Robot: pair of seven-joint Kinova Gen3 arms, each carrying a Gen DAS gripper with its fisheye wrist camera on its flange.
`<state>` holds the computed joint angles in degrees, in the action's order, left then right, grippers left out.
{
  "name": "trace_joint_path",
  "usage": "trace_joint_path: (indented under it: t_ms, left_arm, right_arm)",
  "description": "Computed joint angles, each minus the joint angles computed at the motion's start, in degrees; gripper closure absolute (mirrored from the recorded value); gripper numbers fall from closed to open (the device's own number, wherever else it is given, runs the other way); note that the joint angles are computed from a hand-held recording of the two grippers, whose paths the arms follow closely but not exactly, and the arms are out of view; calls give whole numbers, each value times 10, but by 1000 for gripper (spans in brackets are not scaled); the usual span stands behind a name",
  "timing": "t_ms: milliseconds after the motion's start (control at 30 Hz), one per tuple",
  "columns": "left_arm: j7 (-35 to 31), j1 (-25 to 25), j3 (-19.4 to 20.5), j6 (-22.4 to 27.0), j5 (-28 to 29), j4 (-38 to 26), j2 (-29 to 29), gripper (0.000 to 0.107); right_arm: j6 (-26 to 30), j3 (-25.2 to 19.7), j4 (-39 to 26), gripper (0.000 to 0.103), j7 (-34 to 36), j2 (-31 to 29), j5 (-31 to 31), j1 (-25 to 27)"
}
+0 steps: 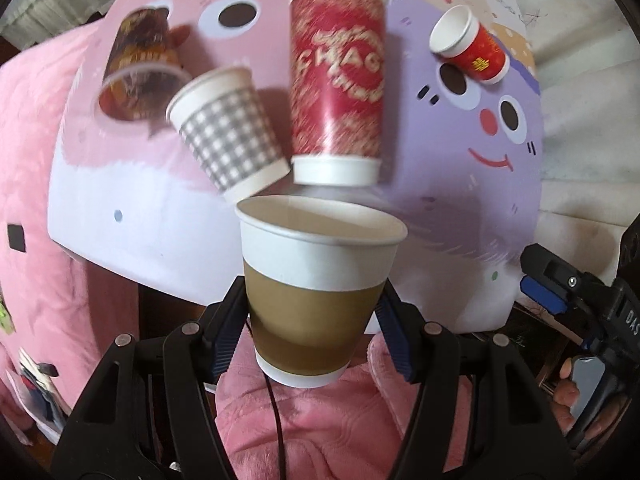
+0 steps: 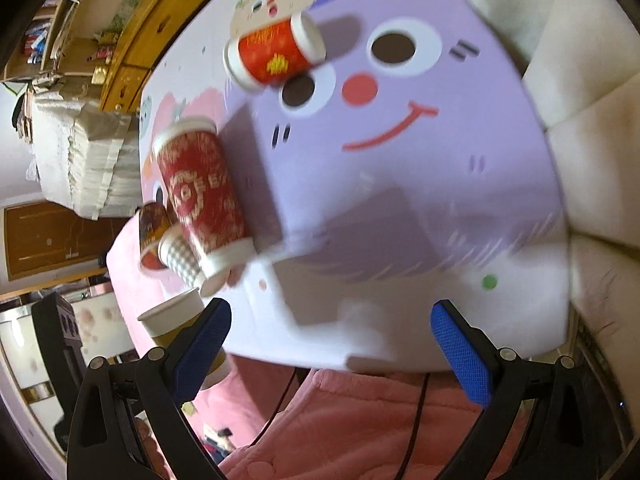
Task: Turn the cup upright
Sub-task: 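Close the right gripper around the brown-banded cup's body and lift it, then rotate the right gripper to turn the brown-banded cup rim-up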
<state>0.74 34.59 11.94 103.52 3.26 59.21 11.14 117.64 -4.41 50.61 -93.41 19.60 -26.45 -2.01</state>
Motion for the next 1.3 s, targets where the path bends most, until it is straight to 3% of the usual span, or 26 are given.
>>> trace_joint_path:
  t_ms: [267,467,733,800,867,1100,1300]
  left_arm:
    - [-10,-1,15,-88,10,109,-36,48]
    - [-23,9,22,-82,-6,131,-22,47]
    - [-51,-17,20,-153,43,207,-61,45]
    - [-57,-26,21,-179,56,230,-79,42]
    - [-59,-30,27,-195,66,243,-91,30]
    - [-117,-27,49,-151,77,228,-114,28]
    - [-157,-46,60,-131,101,257,-194,28]
  right_arm:
    - [-14,-8,41,1,15,-3,11,-29]
    - [-29,-8,67,1,16,-1,19,-46]
    - [-46,-4,97,1,10,-16,45,-61]
    - [-53,-3,107,1,2,-22,48,-63]
    - [-66,-3,122,1,-9,-31,50,-69]
    - [-125,-5,172,1,-66,-79,65,-93]
    - [-194,-21,237,1,-137,-141,85,-132]
